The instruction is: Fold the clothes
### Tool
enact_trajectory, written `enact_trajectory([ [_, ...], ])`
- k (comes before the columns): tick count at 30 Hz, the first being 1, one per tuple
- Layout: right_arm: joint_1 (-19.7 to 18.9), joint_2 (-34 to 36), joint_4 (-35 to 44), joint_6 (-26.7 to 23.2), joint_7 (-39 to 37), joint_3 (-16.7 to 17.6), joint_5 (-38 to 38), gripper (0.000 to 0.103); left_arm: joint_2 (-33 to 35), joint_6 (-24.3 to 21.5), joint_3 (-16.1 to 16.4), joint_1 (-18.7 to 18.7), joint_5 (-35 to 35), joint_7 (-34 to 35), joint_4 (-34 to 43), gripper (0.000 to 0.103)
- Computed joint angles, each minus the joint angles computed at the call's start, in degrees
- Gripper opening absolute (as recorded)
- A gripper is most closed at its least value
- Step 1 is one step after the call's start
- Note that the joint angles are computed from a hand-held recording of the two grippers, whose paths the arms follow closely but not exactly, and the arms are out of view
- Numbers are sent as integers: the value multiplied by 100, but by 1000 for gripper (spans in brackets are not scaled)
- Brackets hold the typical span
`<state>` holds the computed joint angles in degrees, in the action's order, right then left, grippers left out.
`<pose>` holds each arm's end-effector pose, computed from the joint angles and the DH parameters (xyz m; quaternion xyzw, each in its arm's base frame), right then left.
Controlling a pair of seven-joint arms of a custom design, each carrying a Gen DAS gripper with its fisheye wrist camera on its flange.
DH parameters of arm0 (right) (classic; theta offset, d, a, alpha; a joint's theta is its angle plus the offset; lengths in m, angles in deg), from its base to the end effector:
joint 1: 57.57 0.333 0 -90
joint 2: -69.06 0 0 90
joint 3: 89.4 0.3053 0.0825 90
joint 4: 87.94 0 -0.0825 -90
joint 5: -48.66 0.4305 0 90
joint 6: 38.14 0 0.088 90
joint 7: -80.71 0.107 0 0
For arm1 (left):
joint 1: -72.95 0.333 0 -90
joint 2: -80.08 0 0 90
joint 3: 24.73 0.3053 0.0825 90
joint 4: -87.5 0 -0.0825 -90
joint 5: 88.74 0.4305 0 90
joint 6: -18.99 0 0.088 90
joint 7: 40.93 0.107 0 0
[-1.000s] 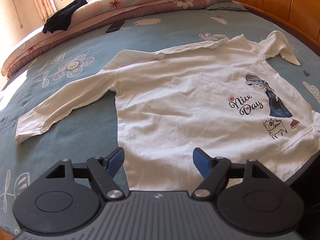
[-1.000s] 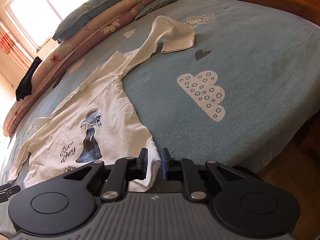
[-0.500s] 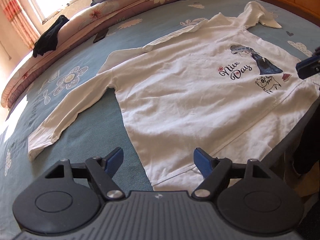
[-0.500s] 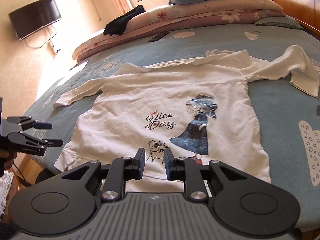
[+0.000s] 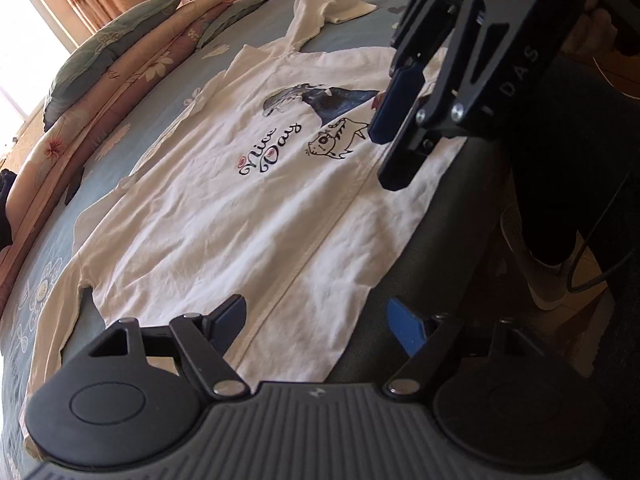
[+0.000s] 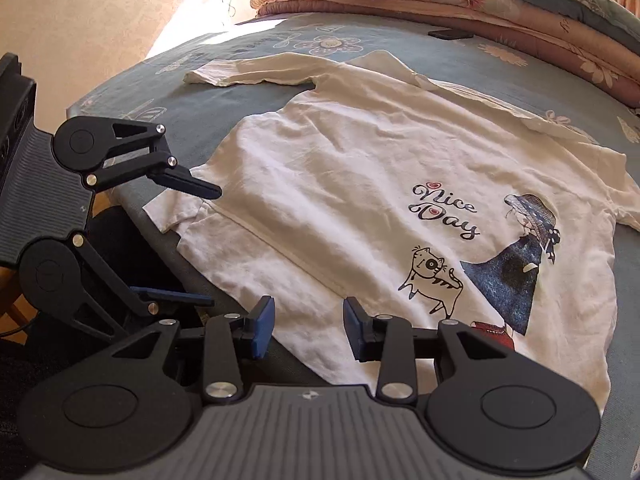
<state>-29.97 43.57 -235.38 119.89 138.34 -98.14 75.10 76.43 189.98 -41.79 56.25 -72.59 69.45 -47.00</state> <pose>0.4647 0.1389 0.4443 -0.8108 0.4745 -0.1187 0.3214 0.4685 -0.3376 0.3946 -0.1666 0.9233 -0.2170 0.2694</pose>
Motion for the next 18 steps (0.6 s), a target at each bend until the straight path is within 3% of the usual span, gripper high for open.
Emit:
enact_trajectory([
  [2,-148,-141,-116,68,179,51,-90,44,196,97,-76,124,871,-557,139,80],
  [3,-177,-209,-166,85,248,42,-115,45,236,136,-42,96,918,-589,174,80],
  [8,-217,-472,-370,206,494,-39,-317,45,289,358,116,-17,279,-280,298,80],
  [11,-65,-568,-436,188,376,-198,-363,45,372,374,181,-7,215,-429,447,80],
  [14,122,-596,-452,108,85,-342,-366,44,441,371,208,-34,-401,-102,556,80],
  [18,605,-619,-413,-59,-746,-715,10,44,623,274,433,-95,546,-1164,800,80],
])
